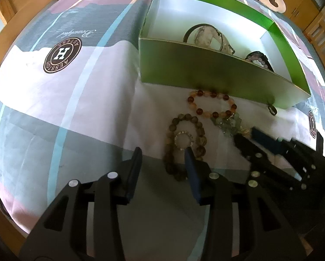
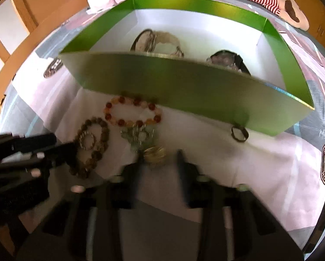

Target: Organize jewelry

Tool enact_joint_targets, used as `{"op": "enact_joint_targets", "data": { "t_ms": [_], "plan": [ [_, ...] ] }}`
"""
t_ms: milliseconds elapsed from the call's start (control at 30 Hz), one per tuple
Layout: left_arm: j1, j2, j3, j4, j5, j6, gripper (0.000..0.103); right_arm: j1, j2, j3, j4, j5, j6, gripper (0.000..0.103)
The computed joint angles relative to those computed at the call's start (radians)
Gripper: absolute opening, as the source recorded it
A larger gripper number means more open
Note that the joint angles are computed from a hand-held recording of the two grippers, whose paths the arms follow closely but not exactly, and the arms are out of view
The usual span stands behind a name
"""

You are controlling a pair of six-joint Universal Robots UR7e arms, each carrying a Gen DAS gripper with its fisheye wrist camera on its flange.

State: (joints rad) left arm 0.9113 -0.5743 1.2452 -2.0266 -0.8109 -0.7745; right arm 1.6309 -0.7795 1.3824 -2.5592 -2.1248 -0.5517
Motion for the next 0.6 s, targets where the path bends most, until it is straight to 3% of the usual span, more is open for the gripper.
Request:
{"op": "enact_joint_targets", "data": {
  "t_ms": [133,233,267,333,500,600],
  "plan": [
    [0.001,0.013,-0.017,-0.004,-0.007,0.010,0.029,-0.002,-0.027,0.009,0.054,-0.039,0.033,0.022],
    [0.000,0.015,-0.017,-0.005,-0.011,0.002,0.028,-0.008,-0.054,0.012,0.126,-0.067,0.060,0.022],
    [0.001,0.012,-0.013,-0.009,-0.014,-0.003,0.028,-0.007,-0.062,0.016,0.131,-0.068,0.057,0.029],
    [0.000,0.007,-0.007,-0.020,-0.016,-0.006,0.028,-0.004,-0.079,0.040,0.077,-0.046,0.032,0.048],
    [-0.008,0.005,-0.001,-0.028,-0.016,0.003,0.032,0.006,-0.055,0.044,-0.023,0.025,-0.015,0.049],
    [-0.011,0.009,-0.001,-0.019,-0.018,0.009,0.034,0.012,-0.006,0.015,-0.069,0.015,-0.044,0.049]
  ]
}}
